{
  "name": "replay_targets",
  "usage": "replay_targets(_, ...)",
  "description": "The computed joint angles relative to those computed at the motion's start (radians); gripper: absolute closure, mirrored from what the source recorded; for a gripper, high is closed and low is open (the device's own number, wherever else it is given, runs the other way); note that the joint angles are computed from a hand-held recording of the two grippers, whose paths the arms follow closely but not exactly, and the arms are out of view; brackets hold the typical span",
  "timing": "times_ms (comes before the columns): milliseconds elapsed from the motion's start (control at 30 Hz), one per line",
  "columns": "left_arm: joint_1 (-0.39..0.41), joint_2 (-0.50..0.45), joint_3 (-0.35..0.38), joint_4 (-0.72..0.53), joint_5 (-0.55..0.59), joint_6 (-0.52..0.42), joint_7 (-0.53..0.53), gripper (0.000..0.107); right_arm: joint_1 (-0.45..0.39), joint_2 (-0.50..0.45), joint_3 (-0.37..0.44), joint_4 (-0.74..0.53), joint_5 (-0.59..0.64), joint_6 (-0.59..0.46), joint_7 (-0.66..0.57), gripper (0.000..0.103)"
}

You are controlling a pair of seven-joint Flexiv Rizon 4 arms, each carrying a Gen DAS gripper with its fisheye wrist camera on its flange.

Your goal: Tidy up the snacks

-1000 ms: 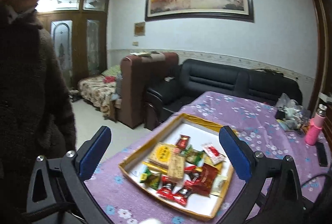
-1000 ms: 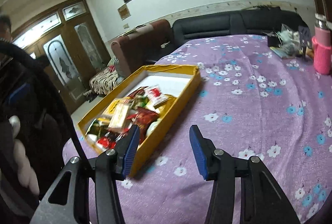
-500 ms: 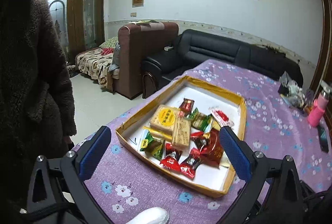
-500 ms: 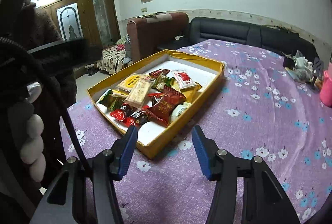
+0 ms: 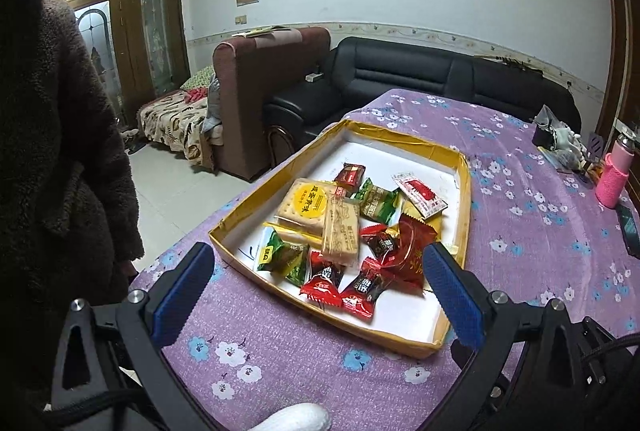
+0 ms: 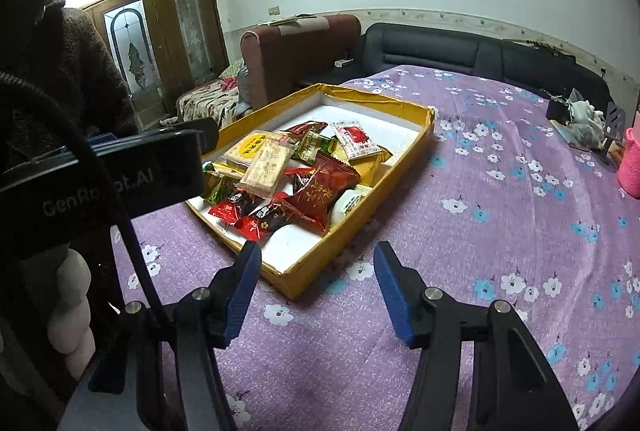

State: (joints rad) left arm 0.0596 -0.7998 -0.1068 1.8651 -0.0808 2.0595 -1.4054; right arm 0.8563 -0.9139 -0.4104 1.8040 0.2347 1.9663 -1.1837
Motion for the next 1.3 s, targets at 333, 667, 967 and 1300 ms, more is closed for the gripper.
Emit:
replay_targets(333,-0.003,-0.003,-0.003,-0.01,-0.005,-0.041,0.012,0.004,0.005,0.0,-0.015,0.002,0.002,-0.026,0.03,0.044)
replay_targets(667,0.004,-0.002,-0.011,-0.014,-0.009,-0.071,0.017,0.004,0.002,0.003,-0.013,0.012,-0.016,-0.023,0.048,0.044)
replay_targets(967,0.011,-0.003,-0.02,-0.02,-0.012,-0.097,0.021,0.004,-0.003,0.002,-0.011,0.01,-0.024,-0.026,0.053,0.043)
replay_targets(1300,-0.001,-0.006,-0.008,-0.025,-0.027,-0.109,0.025,0.004,0.034,-0.012,-0.063,0.012,-0.01,-0.056,0.089,0.043)
